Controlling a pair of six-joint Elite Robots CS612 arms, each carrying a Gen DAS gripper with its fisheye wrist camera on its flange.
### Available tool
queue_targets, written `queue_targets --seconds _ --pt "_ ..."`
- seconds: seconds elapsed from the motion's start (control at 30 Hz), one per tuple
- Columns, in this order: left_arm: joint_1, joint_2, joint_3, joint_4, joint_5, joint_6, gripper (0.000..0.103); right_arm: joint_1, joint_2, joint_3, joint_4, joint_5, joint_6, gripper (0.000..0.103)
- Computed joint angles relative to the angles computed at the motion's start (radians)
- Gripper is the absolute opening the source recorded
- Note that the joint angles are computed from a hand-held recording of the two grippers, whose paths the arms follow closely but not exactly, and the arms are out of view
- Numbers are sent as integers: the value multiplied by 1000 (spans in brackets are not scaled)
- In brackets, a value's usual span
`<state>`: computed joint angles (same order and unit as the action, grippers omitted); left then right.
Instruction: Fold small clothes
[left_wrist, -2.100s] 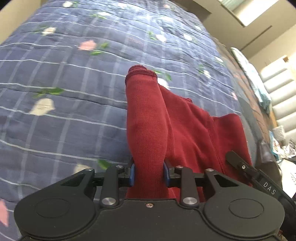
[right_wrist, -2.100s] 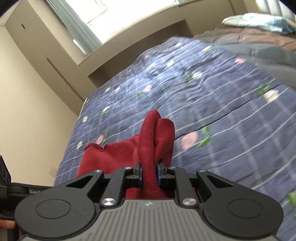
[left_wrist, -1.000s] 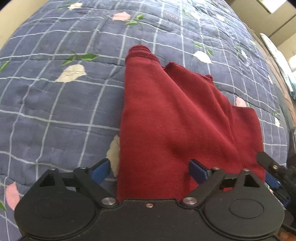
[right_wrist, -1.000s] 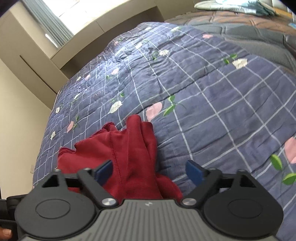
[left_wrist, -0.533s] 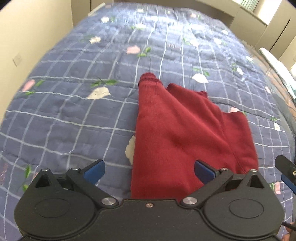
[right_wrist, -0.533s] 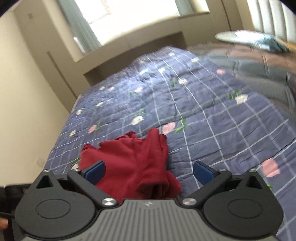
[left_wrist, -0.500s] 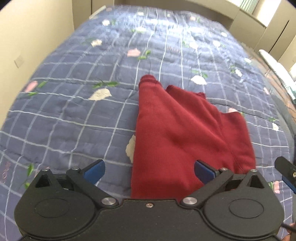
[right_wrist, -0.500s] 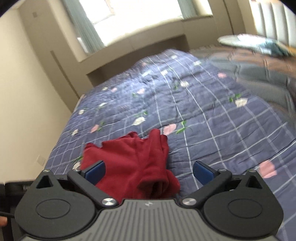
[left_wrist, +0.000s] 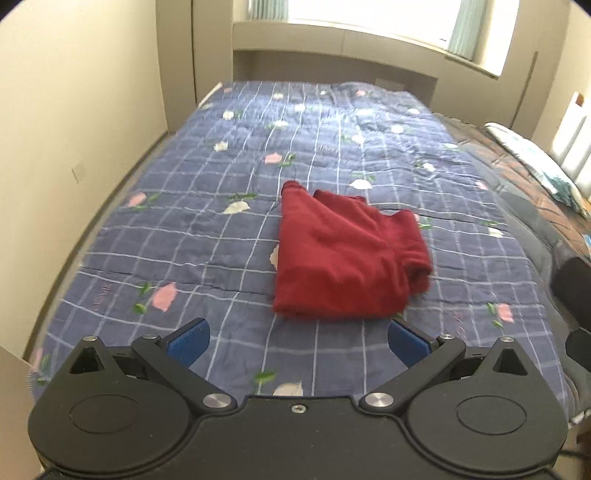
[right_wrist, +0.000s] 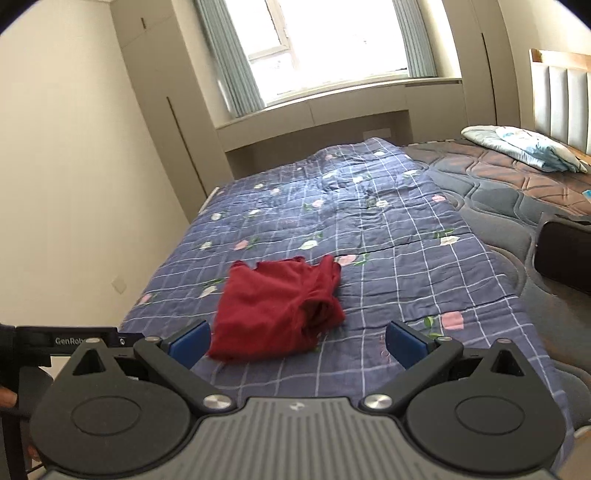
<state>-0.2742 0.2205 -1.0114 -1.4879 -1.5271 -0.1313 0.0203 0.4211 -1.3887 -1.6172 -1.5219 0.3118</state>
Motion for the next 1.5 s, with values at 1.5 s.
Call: queue_targets --seconds 1.5 --pt "-11 105 -402 177 86 -6 102 27 -24 -98 139 16 -92 103"
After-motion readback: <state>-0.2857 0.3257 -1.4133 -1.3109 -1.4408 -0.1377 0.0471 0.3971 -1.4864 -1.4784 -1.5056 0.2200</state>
